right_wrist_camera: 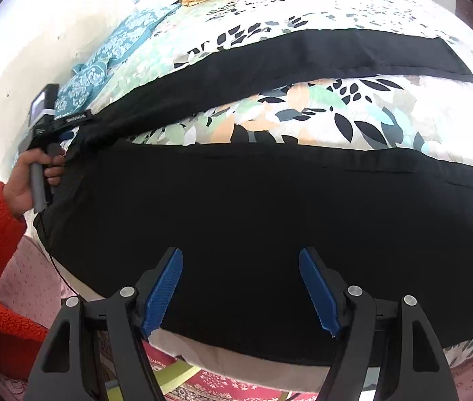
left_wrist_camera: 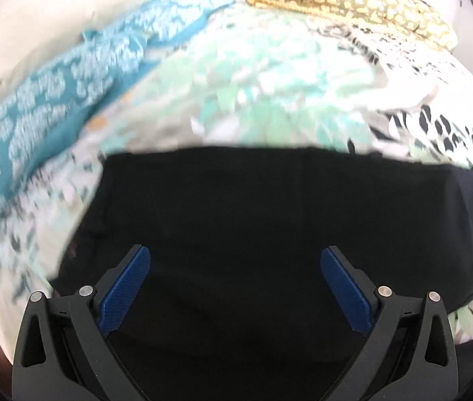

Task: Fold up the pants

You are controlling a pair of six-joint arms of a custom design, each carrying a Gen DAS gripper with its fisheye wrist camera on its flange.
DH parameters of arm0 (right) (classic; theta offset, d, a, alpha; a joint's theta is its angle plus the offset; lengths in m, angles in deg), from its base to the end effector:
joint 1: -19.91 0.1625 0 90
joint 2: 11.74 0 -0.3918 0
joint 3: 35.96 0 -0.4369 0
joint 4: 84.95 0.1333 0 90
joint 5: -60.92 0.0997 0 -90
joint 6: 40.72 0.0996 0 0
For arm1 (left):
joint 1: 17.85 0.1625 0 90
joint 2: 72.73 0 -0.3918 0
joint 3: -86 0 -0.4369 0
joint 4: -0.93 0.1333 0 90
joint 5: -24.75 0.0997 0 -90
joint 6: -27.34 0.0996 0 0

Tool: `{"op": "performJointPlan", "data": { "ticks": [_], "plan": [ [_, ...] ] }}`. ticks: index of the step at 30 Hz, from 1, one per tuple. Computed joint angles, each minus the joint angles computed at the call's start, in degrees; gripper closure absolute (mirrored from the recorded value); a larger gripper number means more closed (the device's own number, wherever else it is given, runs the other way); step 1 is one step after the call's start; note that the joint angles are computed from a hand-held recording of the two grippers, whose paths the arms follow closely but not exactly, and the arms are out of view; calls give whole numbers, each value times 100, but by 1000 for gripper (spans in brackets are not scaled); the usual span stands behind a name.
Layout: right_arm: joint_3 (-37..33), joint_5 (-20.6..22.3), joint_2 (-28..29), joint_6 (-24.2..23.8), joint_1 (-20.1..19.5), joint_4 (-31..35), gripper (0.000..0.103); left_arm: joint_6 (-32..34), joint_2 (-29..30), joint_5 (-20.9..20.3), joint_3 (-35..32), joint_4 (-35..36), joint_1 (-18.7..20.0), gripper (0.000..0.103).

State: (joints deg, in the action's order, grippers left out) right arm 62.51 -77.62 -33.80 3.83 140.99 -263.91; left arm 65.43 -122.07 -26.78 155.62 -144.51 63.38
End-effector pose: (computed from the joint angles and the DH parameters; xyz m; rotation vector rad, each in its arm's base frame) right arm 0.3483 -0.4643 -0.1577 -0.4084 -2.4212 0.8910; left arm 0.0723 -0.8120 0.3019 0.6821 2.2141 -0.5025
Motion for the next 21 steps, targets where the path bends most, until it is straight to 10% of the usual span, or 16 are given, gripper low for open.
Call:
{"op": "performJointPlan", "data": {
  "ticks": [6,9,13,21],
  "plan": [
    [69,-155,-39,89,69,12,31,-416,990,949,-1461,485,334,0],
    [205,-154,-93,286,74,-95,31,-930,793,326,-1580,1073,527,2],
    [221,-245,-80,232,85,-284,31,-104,176,453,-606,113,320,2],
    [-153,-324,112,-121,181,141,31,-1125,-1574,-419,1224,1087,286,1]
  ]
}}
